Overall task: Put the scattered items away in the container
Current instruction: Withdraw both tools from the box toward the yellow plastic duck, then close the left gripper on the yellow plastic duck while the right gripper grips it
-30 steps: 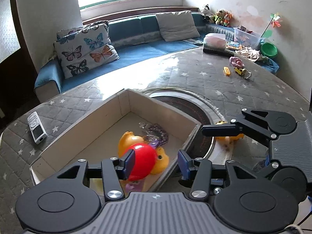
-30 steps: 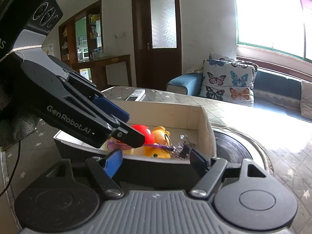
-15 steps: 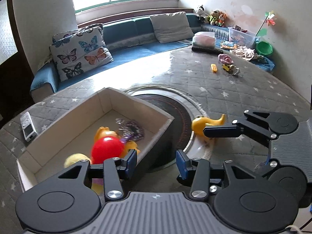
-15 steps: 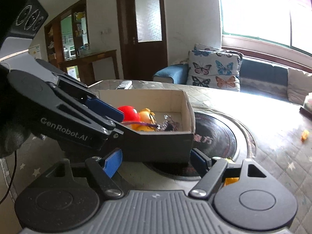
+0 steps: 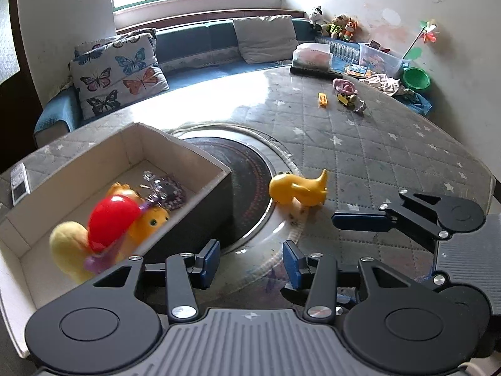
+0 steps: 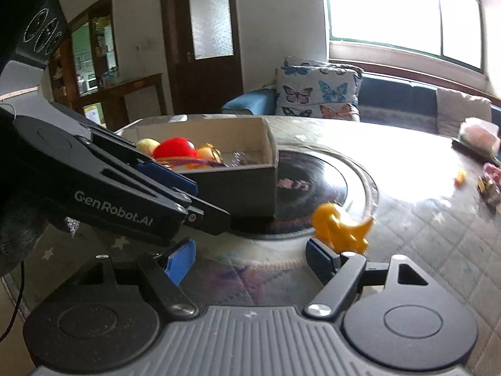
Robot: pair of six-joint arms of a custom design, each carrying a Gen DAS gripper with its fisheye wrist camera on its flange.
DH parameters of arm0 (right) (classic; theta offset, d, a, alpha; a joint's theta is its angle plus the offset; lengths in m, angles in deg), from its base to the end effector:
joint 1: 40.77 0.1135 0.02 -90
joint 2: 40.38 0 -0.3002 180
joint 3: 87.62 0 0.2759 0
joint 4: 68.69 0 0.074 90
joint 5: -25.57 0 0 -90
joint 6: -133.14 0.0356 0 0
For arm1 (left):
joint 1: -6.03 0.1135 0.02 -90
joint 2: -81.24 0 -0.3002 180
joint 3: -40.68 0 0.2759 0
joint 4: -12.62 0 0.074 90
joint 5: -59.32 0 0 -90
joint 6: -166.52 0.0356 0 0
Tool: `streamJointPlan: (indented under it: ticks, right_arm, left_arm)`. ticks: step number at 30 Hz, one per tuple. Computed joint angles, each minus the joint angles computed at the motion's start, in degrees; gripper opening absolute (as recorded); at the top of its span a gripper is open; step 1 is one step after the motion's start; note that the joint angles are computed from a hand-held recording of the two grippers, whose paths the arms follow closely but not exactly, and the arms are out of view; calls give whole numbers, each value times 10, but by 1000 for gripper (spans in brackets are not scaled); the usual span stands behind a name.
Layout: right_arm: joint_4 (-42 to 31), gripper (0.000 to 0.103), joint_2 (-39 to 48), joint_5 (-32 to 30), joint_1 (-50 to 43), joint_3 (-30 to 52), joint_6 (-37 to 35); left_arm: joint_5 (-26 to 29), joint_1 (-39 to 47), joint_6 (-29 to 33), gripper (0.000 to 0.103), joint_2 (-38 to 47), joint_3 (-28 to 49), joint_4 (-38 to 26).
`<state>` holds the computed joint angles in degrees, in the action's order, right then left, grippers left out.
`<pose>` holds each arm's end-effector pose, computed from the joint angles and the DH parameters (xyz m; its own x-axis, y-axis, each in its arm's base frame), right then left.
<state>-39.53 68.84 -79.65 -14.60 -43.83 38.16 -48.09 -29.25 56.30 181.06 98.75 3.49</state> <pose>0.2839 0.1499 0.0819 -0.4755 -0.3270 -0.8167 -0.6593 0.7471 0.0847 0.2879 -0.1907 0.1418 -0.7315 0.1136 -0.6723 0.1536 0.9881 -0.0002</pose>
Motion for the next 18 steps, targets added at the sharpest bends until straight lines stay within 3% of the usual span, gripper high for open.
streamJointPlan:
  ticks: [18]
  right_arm:
    - [17, 84, 20, 23, -47, -11, 9]
  left_arm:
    - [11, -7, -24, 47, 49, 35, 28]
